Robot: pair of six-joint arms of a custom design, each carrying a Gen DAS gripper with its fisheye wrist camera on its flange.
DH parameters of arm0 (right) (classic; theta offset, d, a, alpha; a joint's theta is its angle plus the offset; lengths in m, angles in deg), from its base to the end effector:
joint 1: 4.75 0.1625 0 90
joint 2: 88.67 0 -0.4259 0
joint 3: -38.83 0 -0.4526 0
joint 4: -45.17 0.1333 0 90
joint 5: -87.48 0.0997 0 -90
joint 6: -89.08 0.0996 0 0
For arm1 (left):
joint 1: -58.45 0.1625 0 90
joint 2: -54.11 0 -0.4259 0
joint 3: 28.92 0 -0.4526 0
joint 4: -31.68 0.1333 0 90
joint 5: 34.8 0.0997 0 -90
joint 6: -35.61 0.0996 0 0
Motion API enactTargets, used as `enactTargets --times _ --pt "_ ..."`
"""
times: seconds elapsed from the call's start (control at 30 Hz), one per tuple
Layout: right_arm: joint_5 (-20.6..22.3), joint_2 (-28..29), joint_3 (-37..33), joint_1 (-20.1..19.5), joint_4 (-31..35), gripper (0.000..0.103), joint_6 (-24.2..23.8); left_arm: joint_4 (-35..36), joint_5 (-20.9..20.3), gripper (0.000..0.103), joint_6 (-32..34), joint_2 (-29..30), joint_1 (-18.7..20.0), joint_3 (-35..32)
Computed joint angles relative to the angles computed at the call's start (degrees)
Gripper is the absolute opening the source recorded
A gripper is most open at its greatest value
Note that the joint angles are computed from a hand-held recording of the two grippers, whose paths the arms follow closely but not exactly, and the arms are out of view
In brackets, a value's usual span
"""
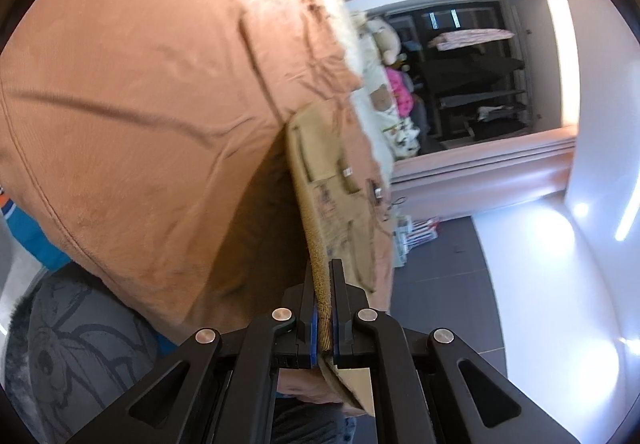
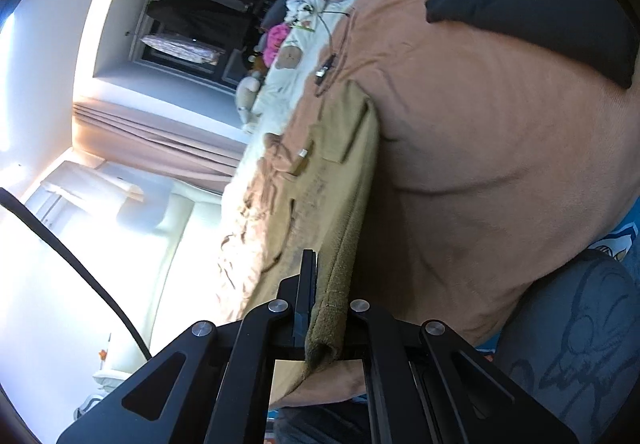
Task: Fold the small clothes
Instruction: 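Lift the held hem with both grippers and fold it toward the collar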
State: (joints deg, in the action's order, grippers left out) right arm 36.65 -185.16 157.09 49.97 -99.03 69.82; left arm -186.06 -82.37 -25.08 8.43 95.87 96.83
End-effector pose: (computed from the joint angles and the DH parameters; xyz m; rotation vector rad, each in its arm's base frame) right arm -0.1273 -0.5197 0.4061 0.0951 2.5887 -1.0861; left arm -0.2730 -0.4613 0.0456 0.5981 -2.4378 1.4031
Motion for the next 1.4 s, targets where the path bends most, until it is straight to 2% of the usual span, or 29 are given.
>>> enactTargets --times 0.07,0.23,0.47,0.7,0.83,1.13,1.27,1.4 --pt "1.5 -1.2 0.3 -1.1 1.5 0.000 -1.2 -0.1 1.1 0.004 0.2 -0.8 -1.3 0.3" --pt "5.4 -5.5 1.9 -3.9 6.7 0.000 -4.5 4.0 5.9 0.004 -3.9 -3.4 -5.4 1.5" --pt "7.5 -9.1 3.2 -6.8 12.4 0.000 -6.3 5.9 11.0 0.004 -9.0 -5.6 -10.5 4.1" --pt "10.0 -11.7 4.7 -9.1 15.3 0.000 -9.6 8.0 15.0 0.004 -12.4 -7.2 -15.8 6.7" --pt "10.7 -12.0 5.0 -9.4 16.1 0.000 -9.9 8.9 16.6 0.004 -14.8 -7.9 -18.0 7.9" --pt "9.7 -9.7 3.4 -9.0 14.2 0.000 -7.8 7.1 16.6 0.004 -17.0 -6.6 -18.0 9.4" --pt "8.5 -7.4 1.7 -8.2 14.3 0.000 -7.5 7.1 14.5 0.004 -16.4 -6.1 -15.9 8.4" --pt "7.4 -4.1 -0.4 -6.9 12.2 0.000 -5.3 8.0 12.6 0.004 -12.7 -5.8 -13.1 5.6"
